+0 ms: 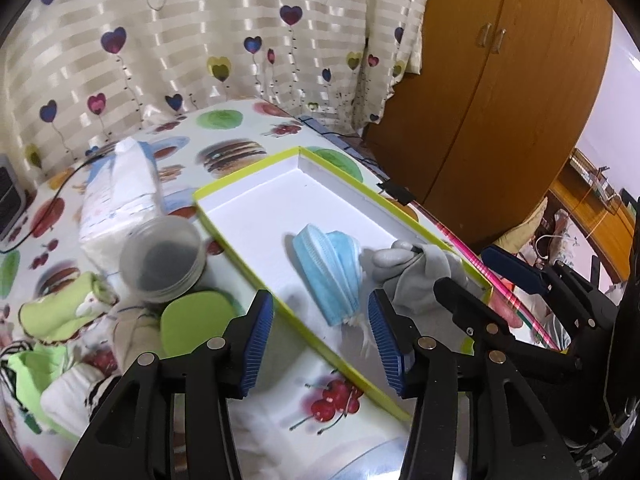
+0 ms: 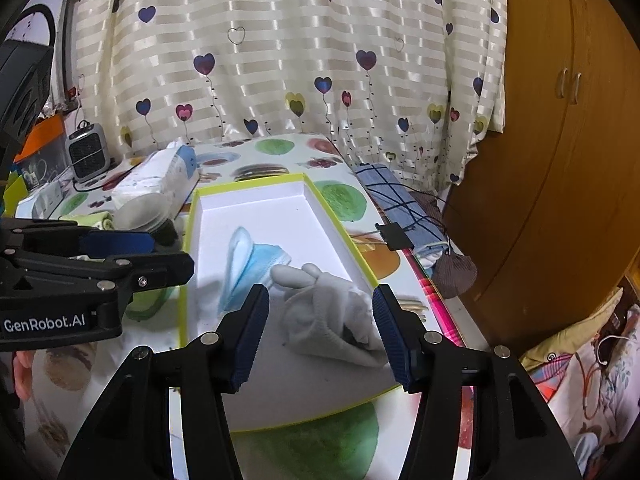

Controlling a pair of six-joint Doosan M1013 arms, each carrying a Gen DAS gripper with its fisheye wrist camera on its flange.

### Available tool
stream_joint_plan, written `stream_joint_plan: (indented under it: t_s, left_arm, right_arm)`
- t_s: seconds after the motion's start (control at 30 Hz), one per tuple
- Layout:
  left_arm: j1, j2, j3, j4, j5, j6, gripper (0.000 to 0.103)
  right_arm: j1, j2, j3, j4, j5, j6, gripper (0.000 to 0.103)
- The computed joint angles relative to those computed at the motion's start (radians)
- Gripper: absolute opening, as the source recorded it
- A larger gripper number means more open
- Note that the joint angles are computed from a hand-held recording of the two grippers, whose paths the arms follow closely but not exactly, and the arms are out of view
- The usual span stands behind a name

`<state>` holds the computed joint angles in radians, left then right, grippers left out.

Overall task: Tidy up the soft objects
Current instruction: 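Lower the mask and glove into the tray and open both grippers, then withdraw both tools from the tray back over the soft items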

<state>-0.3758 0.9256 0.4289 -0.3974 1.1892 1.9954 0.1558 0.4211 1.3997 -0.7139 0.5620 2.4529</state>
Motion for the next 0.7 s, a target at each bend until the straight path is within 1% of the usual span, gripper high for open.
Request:
stream_joint_plan:
  t_s: [0.17,0.27,0.37,0.43,0.7]
  left_arm:
    - [0.009,-0.047,0.086,-0.003,-0.055,0.013,0.049]
    - [0.014,-0.085,0.155,0.002,-0.109,0.022,0.049]
    - [0.022,-0.106,0.192,-0.001,-0.131,0.020,0.049]
    - [0.025,-0.128,0.230,0.010,-0.162,0.018,0.049]
    - [0.045,-0.185,0.333,0.037,-0.246,-0.005,0.049]
  right_arm:
    - [0.007,-0.006,0.005,-0.003,-0.004,0.006,0.055]
    - [0.010,-0.015,0.014,0.012,-0.027,0.010,0.055]
    - [0.015,-0.020,0.019,0.022,-0.039,0.014,0.055]
    - [0.018,-0.021,0.019,0.040,-0.043,0.003,0.055]
    - [0.034,-0.023,0.021,0.089,-0.069,-0.033,0.055]
